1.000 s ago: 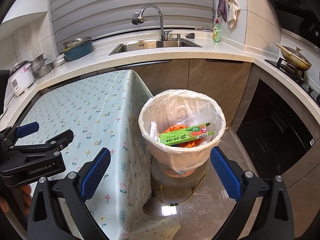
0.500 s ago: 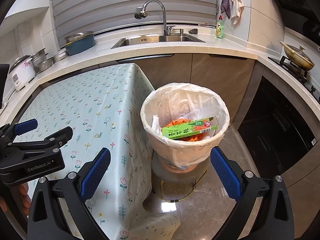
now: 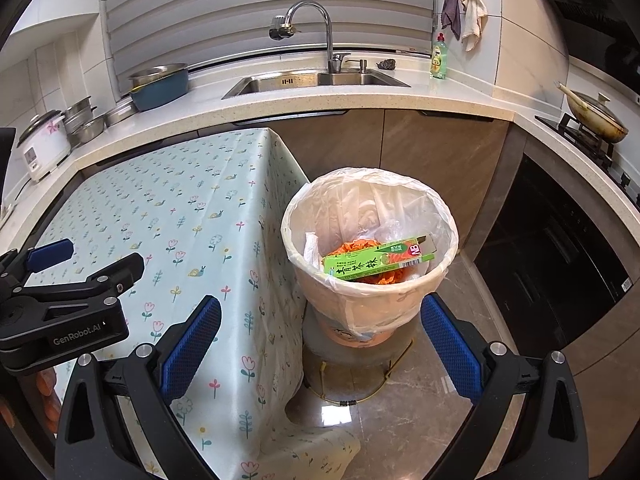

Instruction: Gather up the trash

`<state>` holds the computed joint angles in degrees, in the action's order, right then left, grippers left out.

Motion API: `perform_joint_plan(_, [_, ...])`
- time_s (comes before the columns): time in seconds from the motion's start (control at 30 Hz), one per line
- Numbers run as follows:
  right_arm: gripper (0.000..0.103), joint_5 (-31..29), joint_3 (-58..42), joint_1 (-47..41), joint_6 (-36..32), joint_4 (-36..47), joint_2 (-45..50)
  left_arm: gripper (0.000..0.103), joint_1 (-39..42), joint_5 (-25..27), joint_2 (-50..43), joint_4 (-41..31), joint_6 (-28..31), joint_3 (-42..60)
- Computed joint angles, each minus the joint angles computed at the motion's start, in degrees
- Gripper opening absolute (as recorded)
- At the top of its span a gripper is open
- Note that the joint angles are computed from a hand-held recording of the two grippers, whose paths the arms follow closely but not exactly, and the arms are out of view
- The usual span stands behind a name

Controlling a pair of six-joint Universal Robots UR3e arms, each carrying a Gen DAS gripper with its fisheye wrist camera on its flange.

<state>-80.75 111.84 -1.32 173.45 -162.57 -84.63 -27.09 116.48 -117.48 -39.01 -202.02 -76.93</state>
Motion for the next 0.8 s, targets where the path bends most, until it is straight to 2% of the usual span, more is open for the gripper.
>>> perform_joint_plan(0.8, [0.096,-0.4,-0.2,0.5,0.2,0.3,0.1,0.095,-0.8,0.5,0.1,-0.8,-0.3,0.3])
